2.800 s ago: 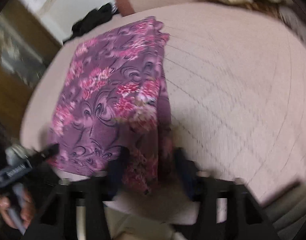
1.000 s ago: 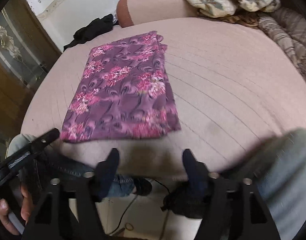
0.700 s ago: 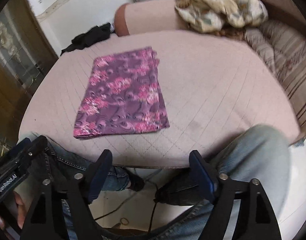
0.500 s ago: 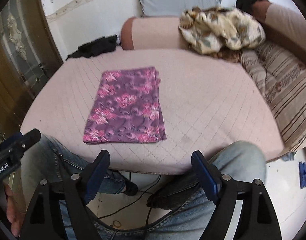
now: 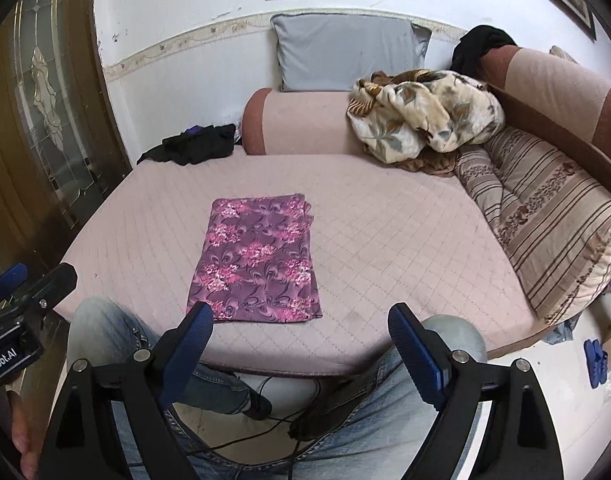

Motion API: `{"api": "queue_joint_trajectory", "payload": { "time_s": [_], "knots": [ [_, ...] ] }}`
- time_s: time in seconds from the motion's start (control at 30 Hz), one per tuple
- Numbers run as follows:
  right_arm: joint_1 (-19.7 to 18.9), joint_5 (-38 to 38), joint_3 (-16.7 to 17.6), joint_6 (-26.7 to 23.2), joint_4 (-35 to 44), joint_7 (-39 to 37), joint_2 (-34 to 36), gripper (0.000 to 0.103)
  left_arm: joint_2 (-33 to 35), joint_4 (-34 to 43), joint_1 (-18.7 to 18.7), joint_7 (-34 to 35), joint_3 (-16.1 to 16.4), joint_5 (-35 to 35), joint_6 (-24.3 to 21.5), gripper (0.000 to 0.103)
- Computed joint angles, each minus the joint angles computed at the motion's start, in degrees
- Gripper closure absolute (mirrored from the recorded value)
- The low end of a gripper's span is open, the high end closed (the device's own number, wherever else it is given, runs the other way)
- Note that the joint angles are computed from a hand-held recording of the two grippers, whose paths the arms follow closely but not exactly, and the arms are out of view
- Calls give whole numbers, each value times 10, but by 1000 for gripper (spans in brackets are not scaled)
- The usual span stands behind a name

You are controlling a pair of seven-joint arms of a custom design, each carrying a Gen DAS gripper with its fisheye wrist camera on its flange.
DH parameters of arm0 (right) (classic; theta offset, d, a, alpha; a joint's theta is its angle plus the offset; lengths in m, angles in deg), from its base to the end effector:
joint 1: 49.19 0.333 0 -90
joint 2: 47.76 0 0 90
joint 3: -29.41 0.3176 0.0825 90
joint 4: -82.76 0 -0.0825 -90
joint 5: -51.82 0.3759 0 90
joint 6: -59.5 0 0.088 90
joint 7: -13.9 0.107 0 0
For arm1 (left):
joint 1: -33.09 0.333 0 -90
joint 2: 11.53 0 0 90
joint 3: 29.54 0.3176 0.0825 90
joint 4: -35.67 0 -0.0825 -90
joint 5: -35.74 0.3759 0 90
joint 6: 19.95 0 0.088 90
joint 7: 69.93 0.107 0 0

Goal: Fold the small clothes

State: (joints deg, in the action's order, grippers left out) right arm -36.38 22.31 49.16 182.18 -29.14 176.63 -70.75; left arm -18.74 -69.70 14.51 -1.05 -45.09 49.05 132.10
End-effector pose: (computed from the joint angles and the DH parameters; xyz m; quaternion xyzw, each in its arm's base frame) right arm 0.3851 0.2651 0.7024 -0.4547 0.7935 -0.2710 0.3004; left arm 0.4586 -0.3317 0.6911 -0.4932 0.7383 -0.3935 0.2384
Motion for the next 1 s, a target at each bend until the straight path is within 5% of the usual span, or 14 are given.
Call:
{"api": "queue_joint_trajectory", "payload": {
  "time_s": [0.33, 0.7, 1.0],
  "knots": [
    [-1, -15, 7, -18, 13, -5, -4, 11, -6, -10, -5, 14, 2, -18, -3, 4],
    [5, -11, -1, -34, 32, -25, 14, 11, 39, 57, -11, 60, -4, -24, -110, 4],
    [12, 5, -21, -27, 37, -49, 35, 11, 93, 121, -13, 119, -5, -94, -162, 4]
  ]
}}
